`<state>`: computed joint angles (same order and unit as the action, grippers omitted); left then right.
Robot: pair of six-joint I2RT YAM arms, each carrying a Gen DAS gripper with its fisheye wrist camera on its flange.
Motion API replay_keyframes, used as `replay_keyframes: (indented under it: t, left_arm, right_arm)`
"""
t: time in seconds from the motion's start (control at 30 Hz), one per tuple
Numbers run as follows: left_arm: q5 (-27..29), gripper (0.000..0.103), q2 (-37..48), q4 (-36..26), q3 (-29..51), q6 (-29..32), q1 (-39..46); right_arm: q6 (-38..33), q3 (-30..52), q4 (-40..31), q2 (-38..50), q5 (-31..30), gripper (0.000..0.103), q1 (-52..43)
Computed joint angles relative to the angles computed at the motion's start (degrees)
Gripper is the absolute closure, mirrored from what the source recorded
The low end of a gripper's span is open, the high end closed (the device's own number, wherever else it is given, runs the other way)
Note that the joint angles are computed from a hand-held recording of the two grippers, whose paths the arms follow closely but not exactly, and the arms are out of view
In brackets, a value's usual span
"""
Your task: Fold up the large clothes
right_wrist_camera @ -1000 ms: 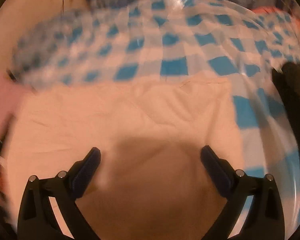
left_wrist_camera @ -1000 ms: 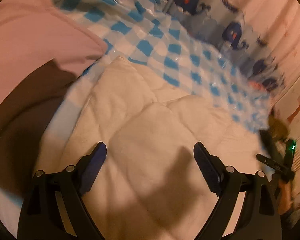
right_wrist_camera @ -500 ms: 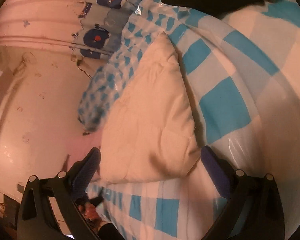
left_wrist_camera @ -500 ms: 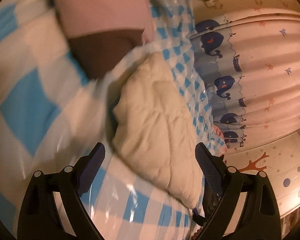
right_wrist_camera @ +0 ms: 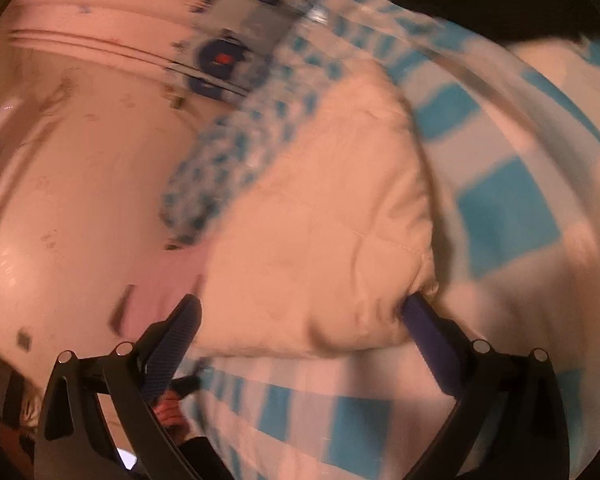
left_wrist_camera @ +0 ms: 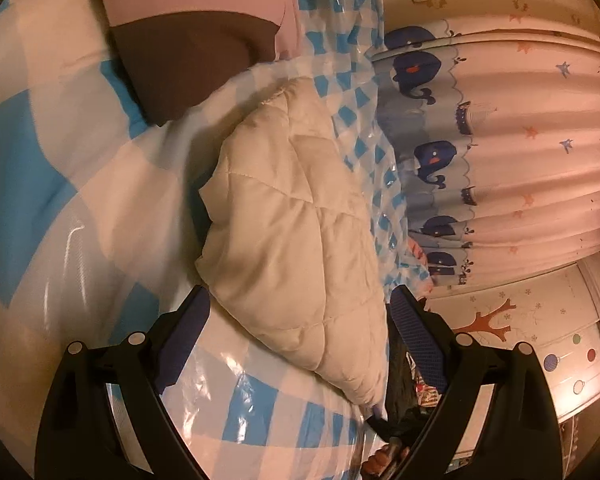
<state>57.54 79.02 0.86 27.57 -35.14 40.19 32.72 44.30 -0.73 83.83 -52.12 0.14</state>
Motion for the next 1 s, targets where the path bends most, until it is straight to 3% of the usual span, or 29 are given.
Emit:
replay_keyframes:
  t: [0.13,0.27,0.43,0.53,0.57,0.6,0.7,0.77,0.87,1.0]
  left_arm:
    - [-2.4,0.015,2.4,-4.5,3.1,3.8,-4.7]
    - [-5.6,0.015,2.8,-4.7,4.0,4.1,-8.2]
    - [-6.6,0.013,4.5,-1.2,4.7,0.8,-9.7]
    - [-2.4,0.013,3.7,10.2,1.3,-6.8,-7.2]
    - [-1.8,0.013,3.9,12.6,0.8,-8.1,-6.8]
    - [-2.8,0.013,4.3,11.0,1.8,-6.8,-7.4]
    - [-8.7,0.013,8.1,-2.5,7.8,2.2,-12.1]
    - [-12.7,0.013,8.4,-6.8,9.5,5.8,-14.8]
    - [-15.3,0.013,8.1,-5.8,9.9,5.0,-16.1]
    - [-14.4,0.013,10.6,0.0,10.2,-1.3,-14.3]
  right_arm:
    - [3.8,-1.9,6.9,0.2,-3.7,0.006,-1.0]
    - [14.5,-5.5,22.4,2.4,-9.1,0.006,-2.9]
    - [21.8,-6.4,33.1,4.0,-10.7,0.006,-2.6]
    - [23.4,-6.7,35.0,4.6,-11.1,0.006,-2.5]
    - [24.0,-6.9,35.5,4.9,-11.3,0.006,-2.5]
    - [24.3,-7.0,35.6,5.2,-11.4,0.006,-2.6]
    - [22.2,-7.0,30.4,5.1,-10.3,0.006,-2.9]
    - [16.0,-6.2,19.1,2.3,-7.8,0.006,-3.0]
    - [6.5,-3.9,4.0,0.7,-3.6,0.006,-1.1]
    - [2.2,0.6,-2.2,3.2,0.9,0.006,3.3]
